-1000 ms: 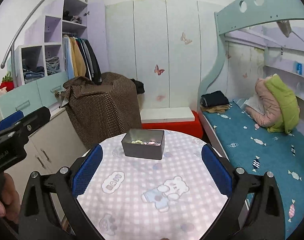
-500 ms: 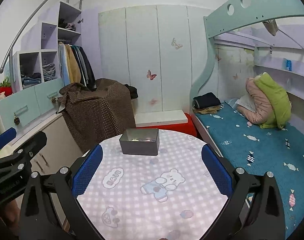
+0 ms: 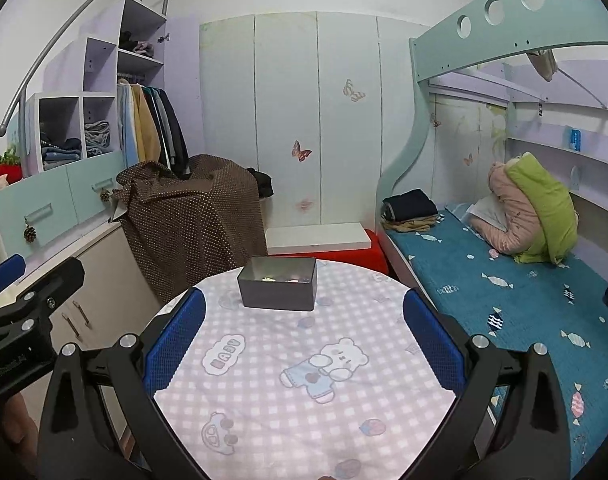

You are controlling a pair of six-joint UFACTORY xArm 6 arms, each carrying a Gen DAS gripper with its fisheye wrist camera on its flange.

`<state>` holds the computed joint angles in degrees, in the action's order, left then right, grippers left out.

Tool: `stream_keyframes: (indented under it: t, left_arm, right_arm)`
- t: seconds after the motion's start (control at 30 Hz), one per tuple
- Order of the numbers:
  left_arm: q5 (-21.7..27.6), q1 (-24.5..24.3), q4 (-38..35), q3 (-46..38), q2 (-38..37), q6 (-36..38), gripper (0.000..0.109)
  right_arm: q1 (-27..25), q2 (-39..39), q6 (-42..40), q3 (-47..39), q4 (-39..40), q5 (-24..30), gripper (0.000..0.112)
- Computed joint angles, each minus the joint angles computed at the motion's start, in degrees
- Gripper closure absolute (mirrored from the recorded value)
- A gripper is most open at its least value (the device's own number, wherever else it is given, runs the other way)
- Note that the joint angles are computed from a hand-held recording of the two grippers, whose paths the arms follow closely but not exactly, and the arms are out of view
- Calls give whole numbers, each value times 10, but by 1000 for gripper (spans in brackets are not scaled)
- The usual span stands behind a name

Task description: Organize jewelry

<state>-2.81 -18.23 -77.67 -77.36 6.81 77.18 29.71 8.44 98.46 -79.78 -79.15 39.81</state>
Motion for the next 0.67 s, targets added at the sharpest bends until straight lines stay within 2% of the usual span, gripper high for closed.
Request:
stream_keyframes:
  t: [0.17, 0.3, 0.53, 0.67]
  left_arm:
    - [3, -1, 3, 3, 0, -4, 10]
    - [14, 1, -56, -6, 0, 51, 10]
    - [19, 5, 28, 5, 4, -37, 10]
    - [14, 4, 33, 5, 6, -39, 10]
  right_arm:
    - [-1, -2, 1, 3, 1, 0, 17]
    - [-4, -2, 0, 5, 2, -1, 17]
    - [-7, 1, -6, 4, 9, -6, 17]
    - [-7, 1, -5, 5, 7, -7, 17]
